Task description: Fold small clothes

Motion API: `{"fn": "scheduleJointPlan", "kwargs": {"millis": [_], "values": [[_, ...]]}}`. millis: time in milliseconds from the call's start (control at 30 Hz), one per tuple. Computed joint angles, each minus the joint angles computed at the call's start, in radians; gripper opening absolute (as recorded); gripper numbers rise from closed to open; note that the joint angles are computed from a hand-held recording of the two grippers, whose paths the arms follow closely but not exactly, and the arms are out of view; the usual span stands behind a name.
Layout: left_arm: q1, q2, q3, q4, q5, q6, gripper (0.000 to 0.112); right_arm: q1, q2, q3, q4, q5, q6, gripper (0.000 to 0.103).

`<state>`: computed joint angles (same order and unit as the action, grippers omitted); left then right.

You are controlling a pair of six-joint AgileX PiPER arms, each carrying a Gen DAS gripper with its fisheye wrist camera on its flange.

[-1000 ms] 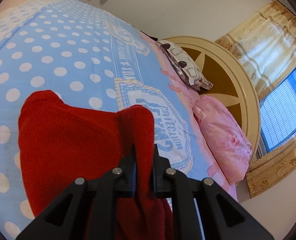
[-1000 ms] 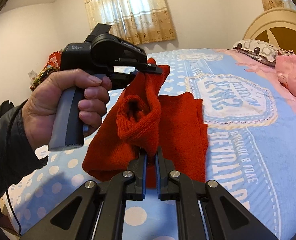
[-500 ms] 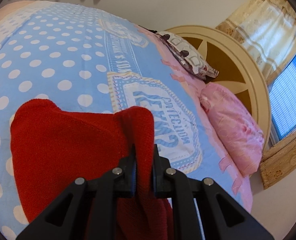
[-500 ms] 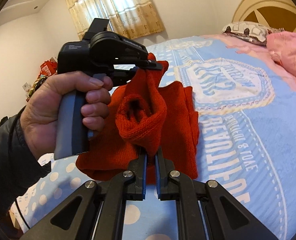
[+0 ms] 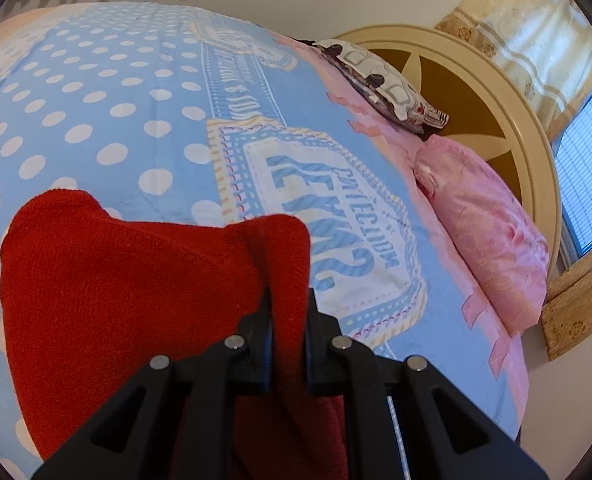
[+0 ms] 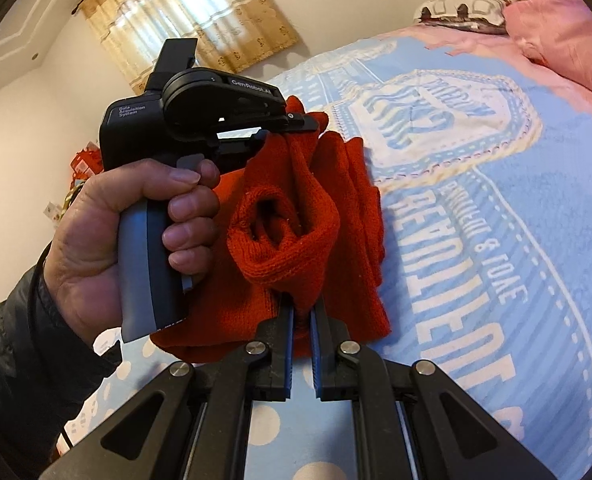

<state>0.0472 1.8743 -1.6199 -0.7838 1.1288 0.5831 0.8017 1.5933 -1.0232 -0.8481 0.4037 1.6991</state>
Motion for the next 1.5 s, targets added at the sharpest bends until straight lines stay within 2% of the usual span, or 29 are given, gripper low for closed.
{"fn": "scheduleJointPlan", "kwargs": {"millis": [133,233,400,467,533,633,700,733,800,900,1033,1133,1167,1233,1333,1500], "values": [[-0.017,-0.024,0.022,0.013,-0.018,0.026,0.016,-0.011,-0.002,0.012,-0.01,-0.004,0.04,0.007],[-0.009,-0.051,0.038,-0.019,-0.004,0.072,0.016,-0.013,0.004,0.008,0.001,-0.001,0.037,0.007],[0.024,-0.157,0.137,-0.042,-0.035,0.198,0.017,-0.021,-0.003,0.024,-0.007,-0.023,0.069,0.007],[0.051,-0.191,0.181,-0.052,-0.043,0.25,0.022,-0.028,-0.006,0.034,-0.023,-0.036,0.093,0.008],[0.09,-0.234,0.246,-0.064,-0.062,0.309,0.035,-0.024,-0.012,0.041,-0.064,-0.029,0.144,0.009],[0.18,-0.303,0.358,-0.11,-0.064,0.422,0.055,0.025,-0.031,0.039,-0.193,0.076,0.268,0.011],[0.256,-0.349,0.436,-0.129,-0.06,0.502,0.06,0.099,-0.027,0.0,-0.262,0.236,0.274,0.016],[0.284,-0.366,0.464,-0.136,-0.06,0.527,0.063,0.12,-0.023,-0.013,-0.281,0.278,0.266,0.023],[0.342,-0.387,0.515,-0.169,-0.04,0.596,0.069,0.118,-0.012,-0.054,-0.266,0.289,0.179,0.048],[0.372,-0.403,0.582,-0.18,-0.068,0.669,0.071,0.05,0.03,-0.154,-0.111,0.217,-0.042,0.048],[0.383,-0.373,0.585,-0.175,-0.046,0.655,0.072,-0.004,0.119,-0.296,0.082,0.238,-0.318,0.047],[0.401,-0.374,0.597,-0.187,-0.042,0.697,0.072,-0.031,0.146,-0.315,0.193,0.25,-0.41,0.014],[0.406,-0.376,0.604,-0.192,-0.042,0.712,0.072,-0.036,0.15,-0.311,0.207,0.252,-0.417,0.008],[0.413,-0.381,0.624,-0.195,-0.047,0.738,0.075,-0.039,0.138,-0.275,0.205,0.235,-0.4,0.007],[0.41,-0.386,0.651,-0.187,-0.061,0.768,0.078,-0.026,0.11,-0.239,0.166,0.265,-0.347,0.006],[0.392,-0.396,0.678,-0.155,-0.106,0.768,0.087,-0.072,0.136,-0.229,0.266,0.266,-0.432,0.006]]}}
